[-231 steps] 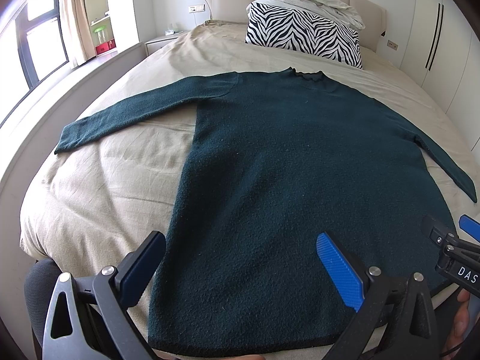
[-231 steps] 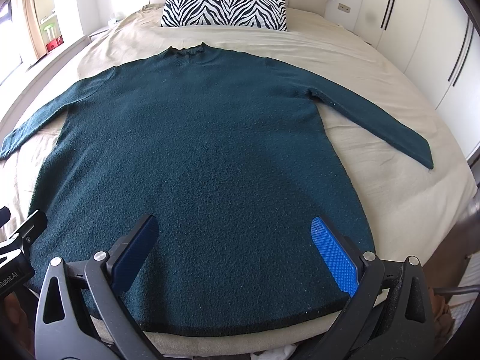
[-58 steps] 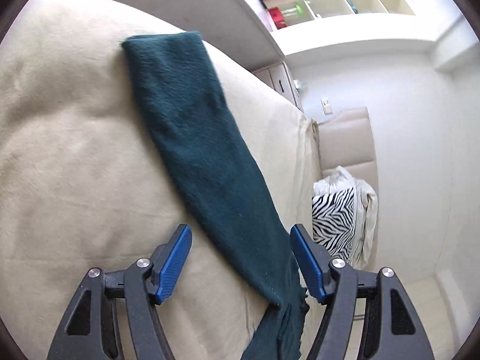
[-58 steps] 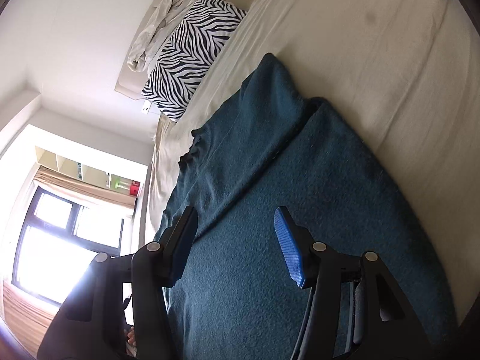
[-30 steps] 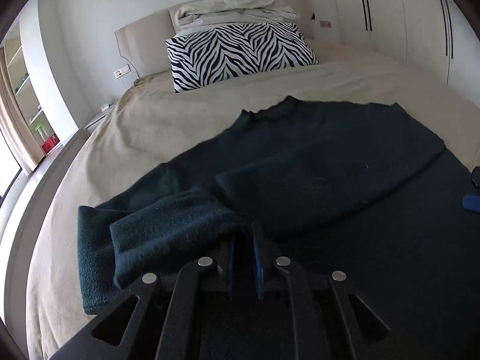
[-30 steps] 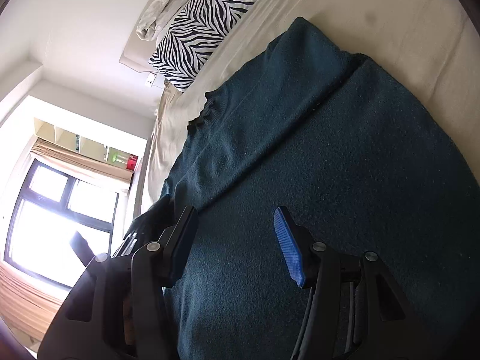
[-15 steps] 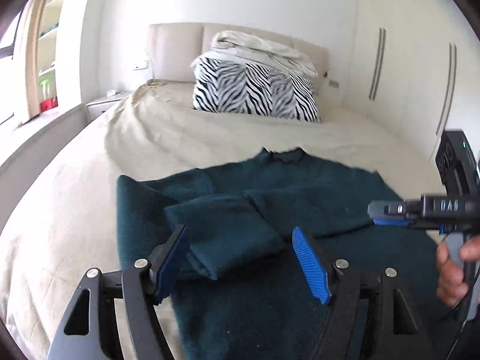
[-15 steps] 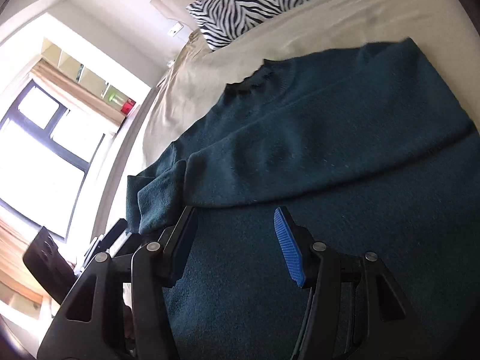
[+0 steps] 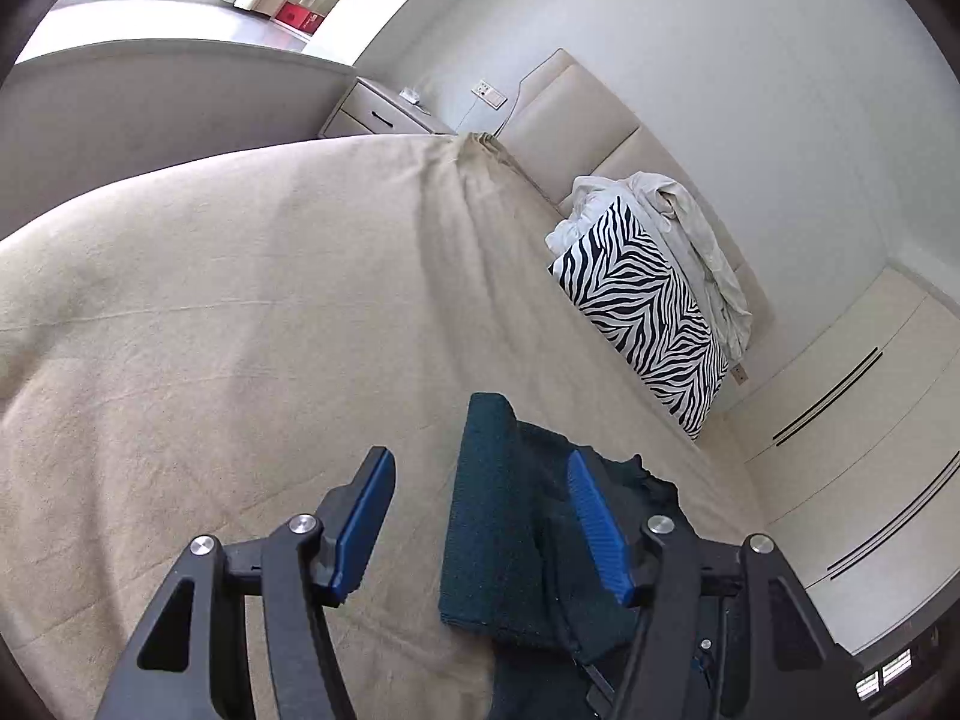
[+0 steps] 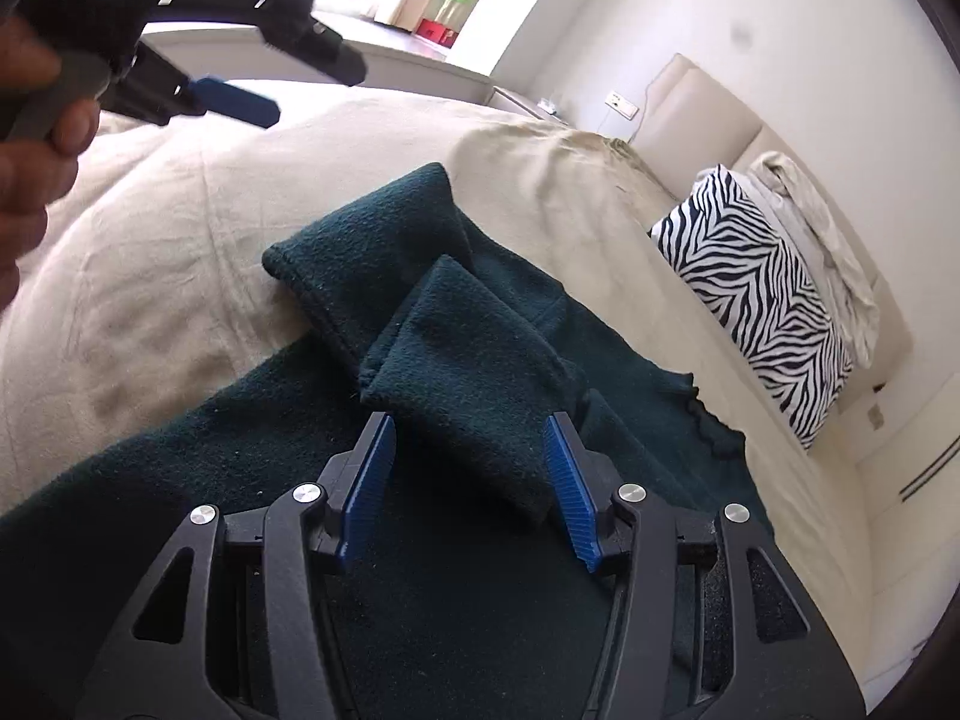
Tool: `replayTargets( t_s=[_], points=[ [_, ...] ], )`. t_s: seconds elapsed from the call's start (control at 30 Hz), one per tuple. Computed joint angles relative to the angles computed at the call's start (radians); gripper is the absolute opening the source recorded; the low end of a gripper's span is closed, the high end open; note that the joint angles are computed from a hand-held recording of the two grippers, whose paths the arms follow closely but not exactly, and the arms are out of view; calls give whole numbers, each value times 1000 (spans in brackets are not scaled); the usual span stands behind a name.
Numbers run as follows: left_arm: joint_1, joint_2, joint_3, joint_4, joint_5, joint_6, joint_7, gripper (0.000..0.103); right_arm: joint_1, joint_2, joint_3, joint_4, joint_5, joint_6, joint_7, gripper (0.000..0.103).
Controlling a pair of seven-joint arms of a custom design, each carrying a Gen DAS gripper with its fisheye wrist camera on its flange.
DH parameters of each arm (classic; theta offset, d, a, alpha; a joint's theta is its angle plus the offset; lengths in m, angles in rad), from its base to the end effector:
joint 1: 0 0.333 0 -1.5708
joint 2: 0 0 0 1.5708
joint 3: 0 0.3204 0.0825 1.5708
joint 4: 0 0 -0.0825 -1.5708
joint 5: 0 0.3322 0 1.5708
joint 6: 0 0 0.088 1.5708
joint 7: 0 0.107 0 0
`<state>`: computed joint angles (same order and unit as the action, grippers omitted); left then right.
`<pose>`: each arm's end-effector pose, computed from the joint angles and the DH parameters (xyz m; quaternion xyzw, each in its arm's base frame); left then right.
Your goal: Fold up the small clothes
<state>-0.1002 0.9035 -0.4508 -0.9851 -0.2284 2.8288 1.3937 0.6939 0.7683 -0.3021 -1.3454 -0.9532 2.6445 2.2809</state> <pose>0.7408 -0.2365 0.4747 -0.6552 0.5587 -0.5083 0.0128 0.6396 0.3587 0.3597 -0.7815 0.4242 -0.4401 0.1252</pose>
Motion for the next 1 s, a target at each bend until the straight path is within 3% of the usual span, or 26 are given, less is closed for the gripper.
replayTargets(
  t_s=[0.17, 0.27, 0.3, 0.47, 0.6, 0.67, 0.77, 0.9, 0.93, 1.0],
  points=[
    [-14, 5, -2, 16, 8, -4, 20, 63, -23, 108, 13, 152, 61, -70, -74, 47],
    [-13, -6, 0, -3, 10, 10, 24, 63, -54, 152, 19, 227, 188, -52, -109, 32],
    [-10, -9, -3, -10, 9, 13, 25, 63, -75, 143, 41, 224, 193, -37, -92, 32],
    [-19, -7, 4, -4, 18, 3, 22, 63, -76, 70, 4, 121, 265, 83, -32, 28],
    [-43, 15, 22, 44, 38, -27, 16, 63, -47, 34, -48, 67, 268, 104, 12, 27],
    [-48, 22, 22, 57, 39, -38, 20, 63, -56, 19, -54, 46, 293, 123, 58, 16],
    [-55, 29, 26, 69, 39, -49, 23, 63, -46, -36, -111, -58, 319, 222, 229, 9],
    [-64, 38, 30, 85, 39, -58, 33, 63, -18, -124, -228, -281, 386, 457, 480, 8],
    [-67, 40, 31, 87, 40, -59, 35, 63, -35, -142, -220, -325, 412, 503, 487, 8],
    [-74, 45, 33, 96, 43, -70, 39, 63, -103, -168, -150, -374, 450, 532, 439, 9]
  ],
)
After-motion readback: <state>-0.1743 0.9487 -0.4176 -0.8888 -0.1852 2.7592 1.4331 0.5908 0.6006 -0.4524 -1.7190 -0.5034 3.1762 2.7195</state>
